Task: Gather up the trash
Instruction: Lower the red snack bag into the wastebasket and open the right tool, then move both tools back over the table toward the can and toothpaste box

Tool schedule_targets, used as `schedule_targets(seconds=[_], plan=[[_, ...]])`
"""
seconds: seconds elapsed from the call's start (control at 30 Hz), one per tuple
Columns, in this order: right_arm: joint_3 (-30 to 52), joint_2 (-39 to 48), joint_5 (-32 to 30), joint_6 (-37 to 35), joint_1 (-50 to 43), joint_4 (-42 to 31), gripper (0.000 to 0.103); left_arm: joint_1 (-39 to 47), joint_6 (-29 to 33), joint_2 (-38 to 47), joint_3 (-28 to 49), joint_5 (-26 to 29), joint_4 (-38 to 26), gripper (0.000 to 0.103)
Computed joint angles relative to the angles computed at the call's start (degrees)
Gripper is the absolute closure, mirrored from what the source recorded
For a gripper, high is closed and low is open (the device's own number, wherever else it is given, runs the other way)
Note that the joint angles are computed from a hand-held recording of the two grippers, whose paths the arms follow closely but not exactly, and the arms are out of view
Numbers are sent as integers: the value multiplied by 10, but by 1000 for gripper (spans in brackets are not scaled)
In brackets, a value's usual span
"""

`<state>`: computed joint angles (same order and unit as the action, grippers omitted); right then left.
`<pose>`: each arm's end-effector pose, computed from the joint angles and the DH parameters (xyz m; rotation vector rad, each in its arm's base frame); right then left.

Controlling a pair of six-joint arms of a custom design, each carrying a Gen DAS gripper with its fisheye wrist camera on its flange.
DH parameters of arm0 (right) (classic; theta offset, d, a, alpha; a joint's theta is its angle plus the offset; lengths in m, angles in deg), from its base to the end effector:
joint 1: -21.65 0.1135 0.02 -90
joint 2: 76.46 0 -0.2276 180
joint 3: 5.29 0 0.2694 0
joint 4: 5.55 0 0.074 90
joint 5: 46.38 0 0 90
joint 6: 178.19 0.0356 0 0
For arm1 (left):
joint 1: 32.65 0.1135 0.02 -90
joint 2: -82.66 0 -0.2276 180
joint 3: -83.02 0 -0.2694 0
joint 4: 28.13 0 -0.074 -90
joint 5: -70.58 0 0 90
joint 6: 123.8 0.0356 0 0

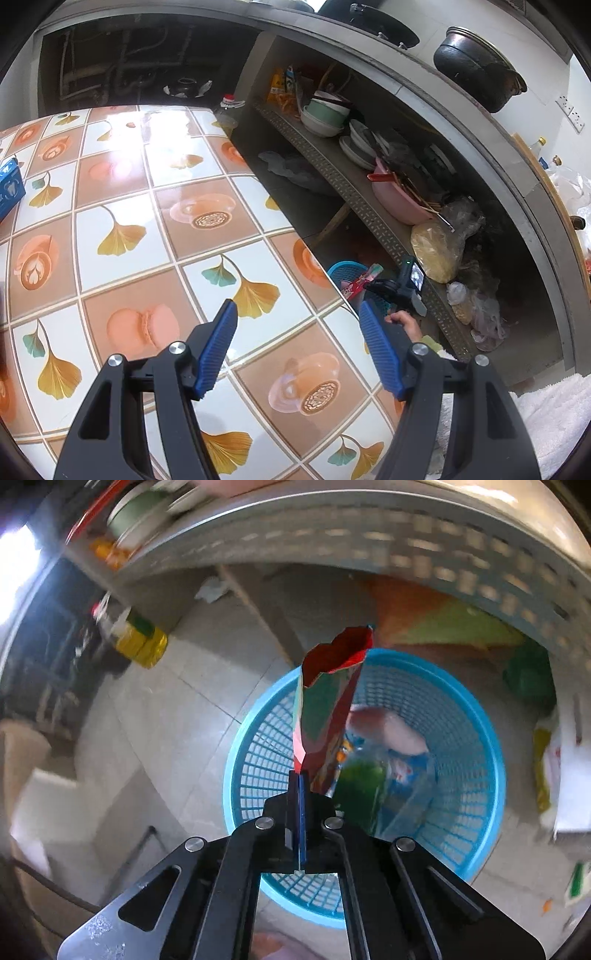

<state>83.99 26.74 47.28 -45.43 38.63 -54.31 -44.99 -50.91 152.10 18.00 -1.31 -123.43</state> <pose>0.3677 0.1099 0.1730 0.6195 2.6136 0.2507 0.1915 -0.0532 0.4366 0.0413 2.4764 -0.6113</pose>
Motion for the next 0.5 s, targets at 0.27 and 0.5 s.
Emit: schedule_targets(seconds=[0.27, 0.5], plan=[[39, 77, 8, -27, 22, 2, 103, 10, 6, 0, -9, 2, -1, 37], [89, 128, -33, -66, 21, -28, 98, 21, 9, -8, -20, 9, -3, 37]])
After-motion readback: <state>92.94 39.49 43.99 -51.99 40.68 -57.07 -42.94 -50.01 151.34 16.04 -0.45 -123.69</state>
